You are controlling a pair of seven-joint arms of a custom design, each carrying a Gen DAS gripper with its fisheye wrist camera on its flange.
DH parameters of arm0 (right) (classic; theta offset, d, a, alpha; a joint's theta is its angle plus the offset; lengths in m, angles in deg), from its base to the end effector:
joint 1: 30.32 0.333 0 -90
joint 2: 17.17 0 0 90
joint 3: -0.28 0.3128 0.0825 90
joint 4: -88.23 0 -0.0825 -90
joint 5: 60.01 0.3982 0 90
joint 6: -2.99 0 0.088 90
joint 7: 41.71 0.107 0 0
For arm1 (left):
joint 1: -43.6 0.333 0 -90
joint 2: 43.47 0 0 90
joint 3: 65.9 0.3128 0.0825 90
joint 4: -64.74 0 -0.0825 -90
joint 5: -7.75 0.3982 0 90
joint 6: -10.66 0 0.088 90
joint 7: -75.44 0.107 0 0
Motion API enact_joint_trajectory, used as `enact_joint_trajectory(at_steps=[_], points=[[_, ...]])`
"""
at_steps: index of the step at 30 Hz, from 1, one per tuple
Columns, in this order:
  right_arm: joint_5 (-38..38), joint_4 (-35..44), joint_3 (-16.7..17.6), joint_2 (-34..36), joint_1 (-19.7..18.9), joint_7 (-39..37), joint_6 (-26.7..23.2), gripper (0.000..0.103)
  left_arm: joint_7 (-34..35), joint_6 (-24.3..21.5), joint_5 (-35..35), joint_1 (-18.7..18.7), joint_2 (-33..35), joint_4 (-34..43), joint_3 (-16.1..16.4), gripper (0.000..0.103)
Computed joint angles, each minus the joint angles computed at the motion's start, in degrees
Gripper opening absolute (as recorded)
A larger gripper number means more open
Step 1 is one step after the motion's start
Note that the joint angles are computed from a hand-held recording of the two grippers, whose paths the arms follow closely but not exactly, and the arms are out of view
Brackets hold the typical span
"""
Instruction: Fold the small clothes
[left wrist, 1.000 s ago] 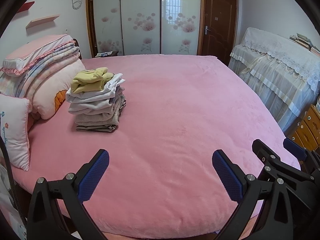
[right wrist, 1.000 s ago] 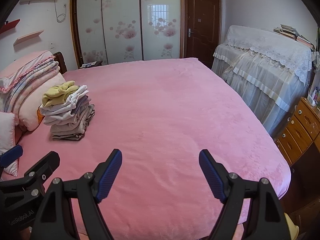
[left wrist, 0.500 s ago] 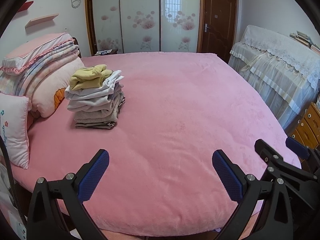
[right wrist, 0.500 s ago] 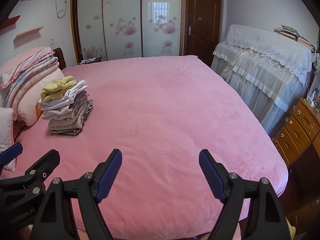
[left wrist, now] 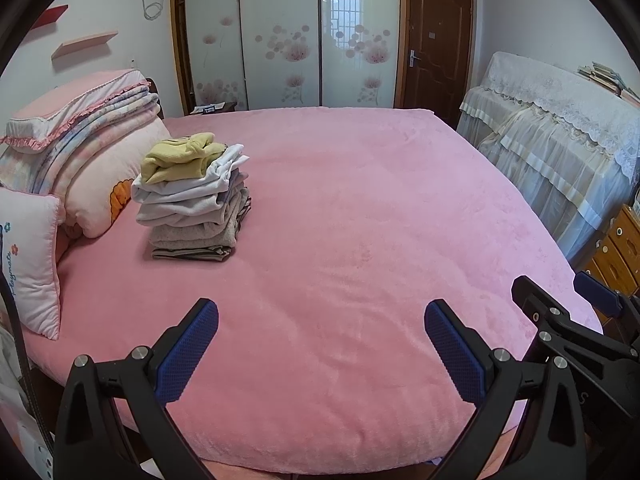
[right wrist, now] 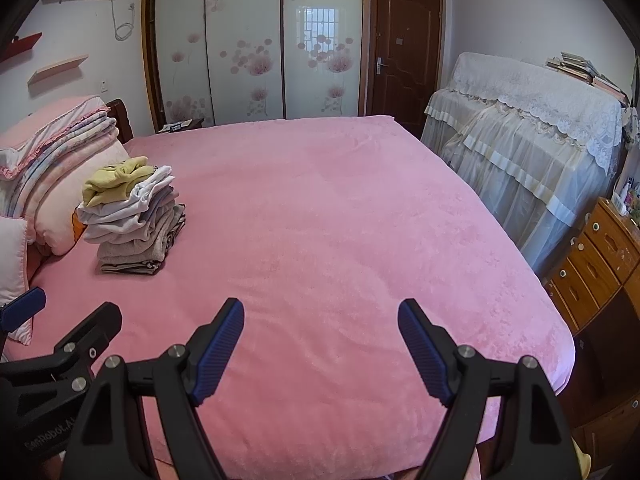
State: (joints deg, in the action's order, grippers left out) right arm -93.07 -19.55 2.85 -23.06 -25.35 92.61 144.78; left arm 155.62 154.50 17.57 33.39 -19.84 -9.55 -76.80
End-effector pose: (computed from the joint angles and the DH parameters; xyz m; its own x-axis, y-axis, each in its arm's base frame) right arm 0.5872 0.0806 0.6251 -0.3157 -0.9485 0.0249 -0.6396 0.1934 -0.7440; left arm 0.7039 -0.2385 0.6063 -0.2542 -0.9667 0.0302 -0.6712 0.1538 -0.7251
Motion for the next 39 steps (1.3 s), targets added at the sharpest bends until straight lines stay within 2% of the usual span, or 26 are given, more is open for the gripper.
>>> enact_joint_trajectory(at_steps=[39], points=[[0.0, -0.6, 0.2, -0.7, -0.4, -0.1, 0.2, 0.08, 0.4, -1.0, -0.6, 0.0, -0.5, -1.0, -0.3, 0.102]])
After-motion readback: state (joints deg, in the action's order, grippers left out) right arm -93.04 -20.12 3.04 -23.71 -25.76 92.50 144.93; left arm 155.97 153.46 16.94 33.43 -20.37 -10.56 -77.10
